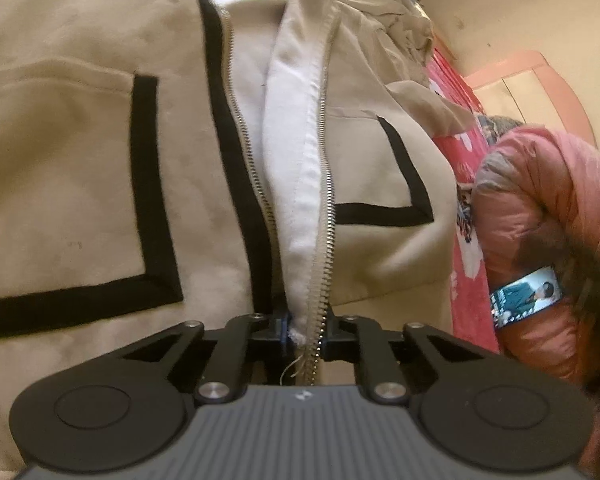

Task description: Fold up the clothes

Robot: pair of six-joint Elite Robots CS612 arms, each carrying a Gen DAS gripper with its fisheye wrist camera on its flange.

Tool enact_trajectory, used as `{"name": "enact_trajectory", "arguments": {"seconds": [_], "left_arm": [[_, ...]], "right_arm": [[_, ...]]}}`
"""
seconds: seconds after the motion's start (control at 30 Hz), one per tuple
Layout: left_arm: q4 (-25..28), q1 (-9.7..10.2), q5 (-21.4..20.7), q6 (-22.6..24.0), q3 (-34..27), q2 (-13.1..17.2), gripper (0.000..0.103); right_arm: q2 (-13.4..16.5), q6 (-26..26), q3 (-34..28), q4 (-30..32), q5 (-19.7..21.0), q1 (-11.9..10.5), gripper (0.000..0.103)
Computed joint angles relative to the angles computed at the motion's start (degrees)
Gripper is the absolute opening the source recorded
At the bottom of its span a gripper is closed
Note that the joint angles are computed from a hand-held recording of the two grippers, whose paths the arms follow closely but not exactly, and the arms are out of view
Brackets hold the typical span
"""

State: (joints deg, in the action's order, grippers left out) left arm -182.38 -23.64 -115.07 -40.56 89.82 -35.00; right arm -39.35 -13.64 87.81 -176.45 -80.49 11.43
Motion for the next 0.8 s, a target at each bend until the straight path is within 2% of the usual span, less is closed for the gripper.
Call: {"name": "enact_trajectory", "arguments": {"seconds": [0.07,0.13,0.23,0.37,0.5,0.63,0.8], "left_arm": [[0.15,0.08,-0.40,-1.03,-0.29,0.18,0.012],[0.32,0.07,-0.38,-1.45,-0.39,0.24,0.012],[0.51,0.08,-0.43,-1.48,-0.45,0.21,0.012],[1.03,0.09,-0.86,-2.04,-0.38,-0.11,0.011],[-3.83,0.84,-5.48,-10.32,-1.27,1.04,0.009],[-11.00,1.50,-10.59,-20.55,-3.63,3.43,0.008],[-18.33,1.48,-12.09,-30.41,-5.55,5.23,0.008]], "right_arm": [[-0.36,1.68,3.39,-2.34,2.57,-0.15,0.052],[-1.43,1.37,6.42,-3.72,2.27,0.28,0.049],[-1.31,-2.17,7.52,-4.35,1.35,0.71,0.048],[-1.05,-6.51,7.51,-5.46,3.09,1.06,0.048],[-0.89,-6.96,8.34,-9.20,7.59,0.78,0.049],[-0.52,-8.93,8.20,-10.69,13.60,0.39,0.052],[0.08,-11.43,7.90,-11.67,17.83,0.85,0.062]]}}
